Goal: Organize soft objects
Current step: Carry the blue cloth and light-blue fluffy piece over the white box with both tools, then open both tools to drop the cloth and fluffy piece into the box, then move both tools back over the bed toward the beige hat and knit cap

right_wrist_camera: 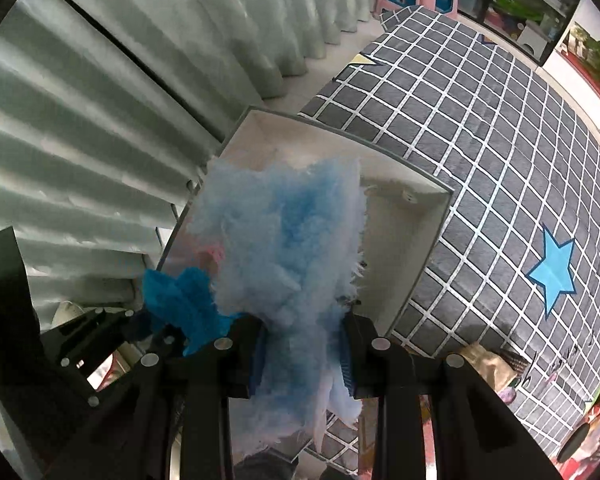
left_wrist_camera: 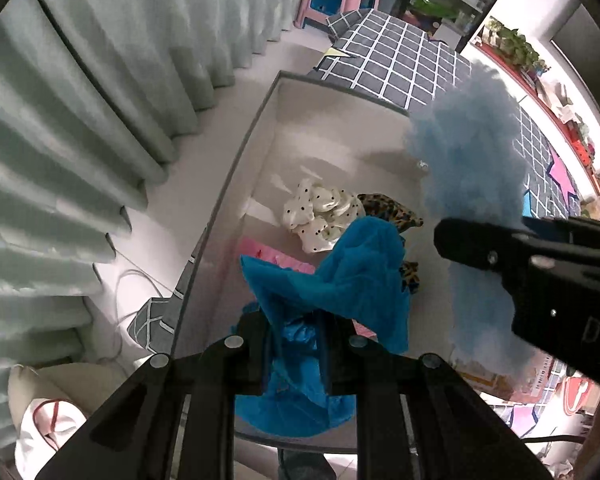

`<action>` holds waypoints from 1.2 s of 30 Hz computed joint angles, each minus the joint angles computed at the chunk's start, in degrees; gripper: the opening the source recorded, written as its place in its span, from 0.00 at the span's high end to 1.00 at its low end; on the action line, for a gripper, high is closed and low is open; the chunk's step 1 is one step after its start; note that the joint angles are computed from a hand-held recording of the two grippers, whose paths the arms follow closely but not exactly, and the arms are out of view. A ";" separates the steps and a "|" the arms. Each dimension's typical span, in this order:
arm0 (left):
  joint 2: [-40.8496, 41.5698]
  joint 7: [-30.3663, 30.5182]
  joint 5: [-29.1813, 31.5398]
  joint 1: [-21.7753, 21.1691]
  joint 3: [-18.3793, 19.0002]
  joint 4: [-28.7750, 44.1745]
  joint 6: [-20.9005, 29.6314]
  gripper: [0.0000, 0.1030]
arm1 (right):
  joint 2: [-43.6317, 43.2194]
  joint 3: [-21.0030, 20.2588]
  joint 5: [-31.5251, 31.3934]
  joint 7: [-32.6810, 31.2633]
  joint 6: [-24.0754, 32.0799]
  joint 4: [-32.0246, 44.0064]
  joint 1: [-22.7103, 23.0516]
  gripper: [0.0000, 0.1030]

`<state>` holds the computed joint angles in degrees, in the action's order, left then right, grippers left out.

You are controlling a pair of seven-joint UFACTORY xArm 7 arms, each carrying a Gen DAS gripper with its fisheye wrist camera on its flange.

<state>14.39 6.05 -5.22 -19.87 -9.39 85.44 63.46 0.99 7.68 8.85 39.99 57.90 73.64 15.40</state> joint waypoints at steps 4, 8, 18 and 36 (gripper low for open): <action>0.24 -0.29 0.25 -0.05 0.08 -0.22 0.19 0.81 | 1.39 -0.10 0.33 -0.42 0.12 0.94 -0.08 0.69; 0.44 -0.50 0.27 0.04 0.15 -0.44 0.38 0.81 | 2.54 -0.18 0.86 -0.96 0.12 1.64 -0.17 0.69; 0.73 -0.20 -0.25 0.18 0.01 -0.42 0.93 0.79 | 4.54 -0.46 2.37 -2.16 -0.51 2.85 -0.66 0.69; -1.98 0.01 -4.73 0.67 -0.63 -1.27 -1.07 0.09 | -3.36 -2.00 4.22 -1.78 -1.65 -3.85 -2.97 0.01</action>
<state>12.41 6.06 -9.96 -19.20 -10.02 84.17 62.39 -2.37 5.68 13.07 38.21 56.25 69.79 12.43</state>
